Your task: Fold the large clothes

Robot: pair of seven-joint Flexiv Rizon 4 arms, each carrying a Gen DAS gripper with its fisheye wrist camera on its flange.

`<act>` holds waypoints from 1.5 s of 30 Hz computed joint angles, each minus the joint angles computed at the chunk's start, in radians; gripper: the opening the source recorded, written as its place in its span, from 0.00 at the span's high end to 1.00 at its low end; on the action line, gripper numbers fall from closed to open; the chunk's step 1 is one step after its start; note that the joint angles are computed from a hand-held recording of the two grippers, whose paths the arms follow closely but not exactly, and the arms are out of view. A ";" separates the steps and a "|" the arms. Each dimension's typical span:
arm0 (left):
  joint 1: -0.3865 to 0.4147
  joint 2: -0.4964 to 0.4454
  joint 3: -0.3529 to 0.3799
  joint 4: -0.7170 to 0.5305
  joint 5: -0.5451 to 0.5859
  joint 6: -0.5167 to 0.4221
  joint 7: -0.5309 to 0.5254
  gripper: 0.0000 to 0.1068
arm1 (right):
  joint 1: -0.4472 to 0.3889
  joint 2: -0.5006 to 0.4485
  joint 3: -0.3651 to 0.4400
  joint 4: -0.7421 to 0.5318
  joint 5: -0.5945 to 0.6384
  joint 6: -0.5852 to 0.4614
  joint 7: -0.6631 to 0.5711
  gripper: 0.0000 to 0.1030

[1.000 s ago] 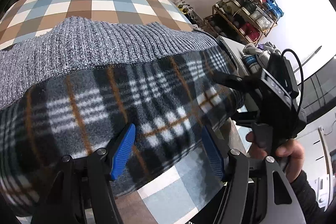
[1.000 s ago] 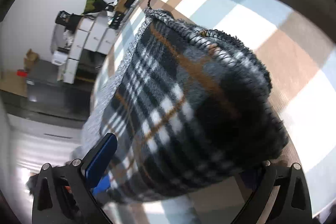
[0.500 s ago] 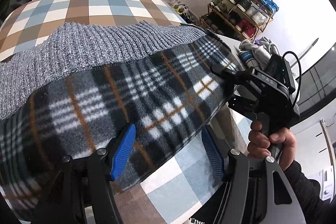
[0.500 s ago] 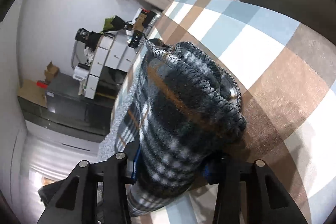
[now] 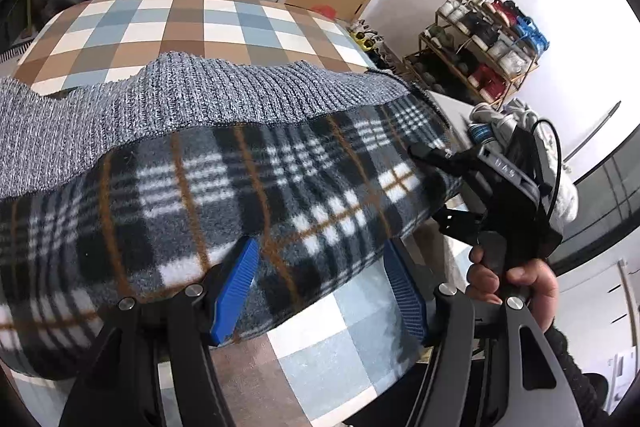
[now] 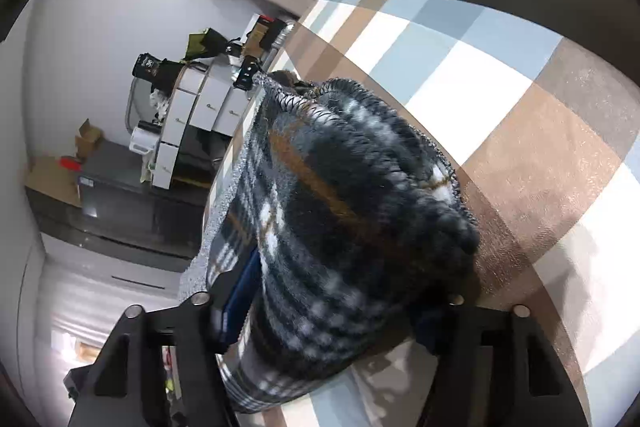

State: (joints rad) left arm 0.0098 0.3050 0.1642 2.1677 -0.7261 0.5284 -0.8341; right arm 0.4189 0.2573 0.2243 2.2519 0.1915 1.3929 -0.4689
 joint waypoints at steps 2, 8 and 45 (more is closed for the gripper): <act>0.000 0.004 -0.015 0.004 0.030 0.028 -0.010 0.44 | 0.028 -0.017 -0.029 -0.011 0.024 0.009 -0.068 0.12; -0.020 0.046 -0.044 0.046 0.152 0.162 -0.018 0.44 | 0.037 -0.033 -0.043 -0.031 0.075 0.013 -0.148 0.11; -0.093 0.063 0.021 0.068 0.095 0.207 0.003 0.43 | -0.242 0.320 0.158 0.144 -0.498 -0.141 0.231 0.68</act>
